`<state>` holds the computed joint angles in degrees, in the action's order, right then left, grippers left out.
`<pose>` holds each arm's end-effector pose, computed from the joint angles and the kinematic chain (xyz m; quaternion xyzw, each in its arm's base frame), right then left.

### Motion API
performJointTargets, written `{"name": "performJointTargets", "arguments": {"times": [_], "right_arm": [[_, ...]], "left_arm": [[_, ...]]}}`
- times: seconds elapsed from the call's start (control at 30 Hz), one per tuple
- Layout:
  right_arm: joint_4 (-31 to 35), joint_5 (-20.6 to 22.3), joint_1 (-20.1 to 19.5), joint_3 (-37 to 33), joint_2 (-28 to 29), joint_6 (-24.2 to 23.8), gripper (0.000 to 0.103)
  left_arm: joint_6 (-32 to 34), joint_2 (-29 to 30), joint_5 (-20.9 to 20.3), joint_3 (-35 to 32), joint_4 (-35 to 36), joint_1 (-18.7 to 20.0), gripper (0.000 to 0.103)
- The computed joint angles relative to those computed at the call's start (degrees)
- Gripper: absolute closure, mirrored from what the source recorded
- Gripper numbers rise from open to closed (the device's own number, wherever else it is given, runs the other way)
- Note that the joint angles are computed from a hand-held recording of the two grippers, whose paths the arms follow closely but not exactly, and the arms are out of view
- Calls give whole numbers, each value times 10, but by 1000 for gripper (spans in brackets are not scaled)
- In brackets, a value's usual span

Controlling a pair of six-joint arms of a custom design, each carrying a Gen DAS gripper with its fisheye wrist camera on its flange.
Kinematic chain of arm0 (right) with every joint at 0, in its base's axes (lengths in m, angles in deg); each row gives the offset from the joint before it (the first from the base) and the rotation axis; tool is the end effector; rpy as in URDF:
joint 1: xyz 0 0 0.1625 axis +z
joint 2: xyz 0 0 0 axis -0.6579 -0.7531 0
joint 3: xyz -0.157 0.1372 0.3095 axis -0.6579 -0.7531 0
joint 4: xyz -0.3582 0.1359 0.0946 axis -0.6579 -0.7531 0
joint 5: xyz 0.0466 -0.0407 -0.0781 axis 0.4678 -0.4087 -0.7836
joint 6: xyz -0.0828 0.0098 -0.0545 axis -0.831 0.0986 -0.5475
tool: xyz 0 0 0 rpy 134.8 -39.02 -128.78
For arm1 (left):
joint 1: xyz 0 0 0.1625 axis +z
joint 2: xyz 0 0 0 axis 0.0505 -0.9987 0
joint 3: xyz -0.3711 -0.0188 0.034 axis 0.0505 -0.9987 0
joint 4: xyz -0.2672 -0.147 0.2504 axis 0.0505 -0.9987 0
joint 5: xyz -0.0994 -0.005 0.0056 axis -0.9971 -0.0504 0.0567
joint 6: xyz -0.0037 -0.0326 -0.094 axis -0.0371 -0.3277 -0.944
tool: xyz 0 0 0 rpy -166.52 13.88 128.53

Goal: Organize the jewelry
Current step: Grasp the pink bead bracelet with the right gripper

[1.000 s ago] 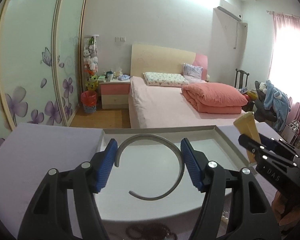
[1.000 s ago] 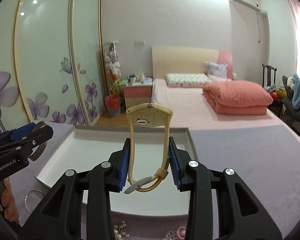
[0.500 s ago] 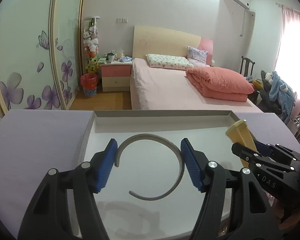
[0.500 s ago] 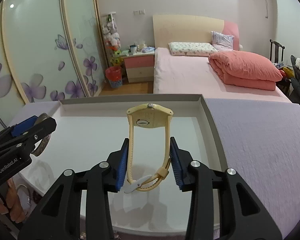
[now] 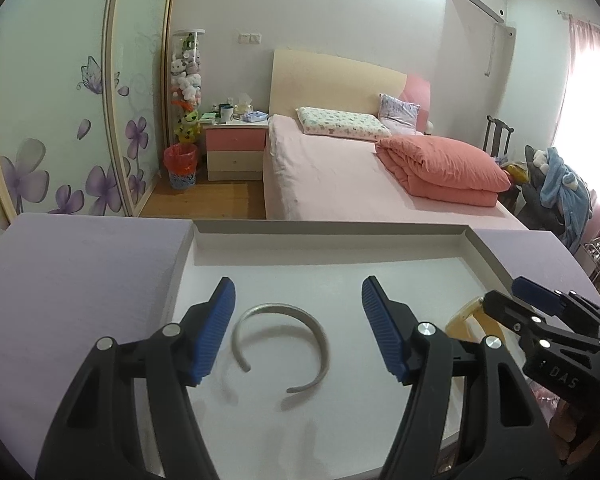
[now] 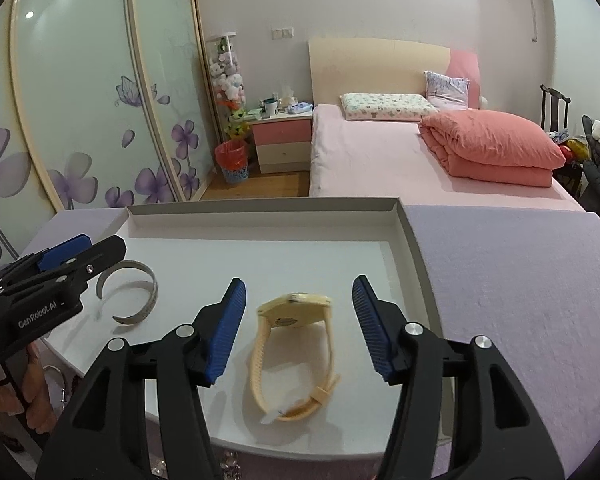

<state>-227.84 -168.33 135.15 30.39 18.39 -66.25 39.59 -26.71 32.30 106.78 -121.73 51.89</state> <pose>0.1564 -0.7311 0.1991 0.2632 -0.8571 0.3669 0.2479 -0.2458 -0.7142 0.1591 0.1396 0.8378 -0.4337 0.3008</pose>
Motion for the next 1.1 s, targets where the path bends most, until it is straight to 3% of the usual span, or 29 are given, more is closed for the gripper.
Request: {"name": "performJointTargets", "arguments": {"times": [0.37,0.67,0.9,1.1], "right_arm": [[-49,22,-3,99,-70,-2,46],[-84,22,-17,242,-163,-26,46],[-88,-14,-33,308,-204,-26,46],[-67,-59,-49,302,-201,3,46]], "left_arm": [[-4,-59,29,102,-63,-30,38],[-28,-156,66,280,-126,-76,31],[-85,-229,115,414,-124,-109,27],[-118,-258,129,451,-110,-112,27]]}}
